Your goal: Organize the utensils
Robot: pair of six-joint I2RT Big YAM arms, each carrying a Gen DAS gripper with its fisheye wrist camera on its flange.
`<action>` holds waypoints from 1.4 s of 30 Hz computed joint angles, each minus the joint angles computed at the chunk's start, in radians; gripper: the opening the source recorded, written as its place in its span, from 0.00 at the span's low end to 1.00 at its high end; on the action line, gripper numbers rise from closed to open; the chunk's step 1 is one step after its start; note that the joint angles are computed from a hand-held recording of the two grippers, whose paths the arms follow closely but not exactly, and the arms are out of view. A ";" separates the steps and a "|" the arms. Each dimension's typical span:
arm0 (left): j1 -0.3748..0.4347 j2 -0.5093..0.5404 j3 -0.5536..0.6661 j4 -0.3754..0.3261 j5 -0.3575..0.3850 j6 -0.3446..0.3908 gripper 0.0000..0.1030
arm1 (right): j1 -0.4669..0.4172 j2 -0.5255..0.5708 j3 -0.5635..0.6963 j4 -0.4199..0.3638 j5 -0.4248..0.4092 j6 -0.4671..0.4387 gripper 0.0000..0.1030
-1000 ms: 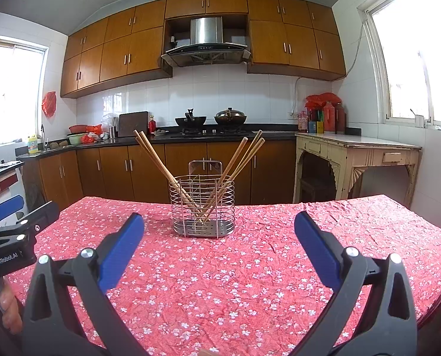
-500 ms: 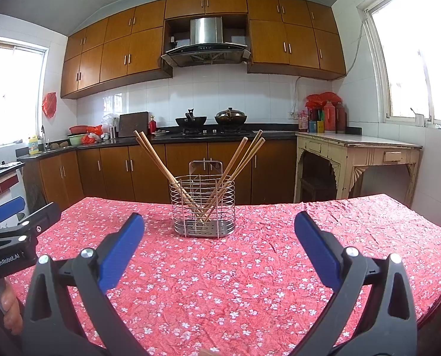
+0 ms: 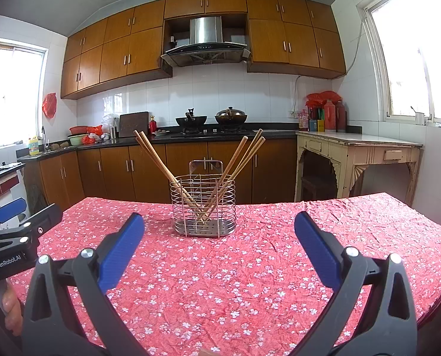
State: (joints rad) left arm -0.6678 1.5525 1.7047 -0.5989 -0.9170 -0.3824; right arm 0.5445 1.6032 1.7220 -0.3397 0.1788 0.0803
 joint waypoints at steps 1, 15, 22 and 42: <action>0.000 0.001 0.002 -0.002 -0.001 -0.001 0.98 | 0.000 0.000 0.001 -0.001 0.000 0.000 0.96; 0.001 -0.001 -0.001 -0.002 0.003 -0.001 0.98 | -0.001 0.000 0.002 -0.001 -0.002 0.000 0.96; 0.002 0.001 0.001 -0.001 0.004 -0.002 0.98 | -0.001 0.001 0.002 -0.001 0.000 0.001 0.96; -0.004 -0.001 0.002 0.006 -0.005 -0.026 0.98 | -0.002 0.001 0.001 0.000 -0.001 0.001 0.96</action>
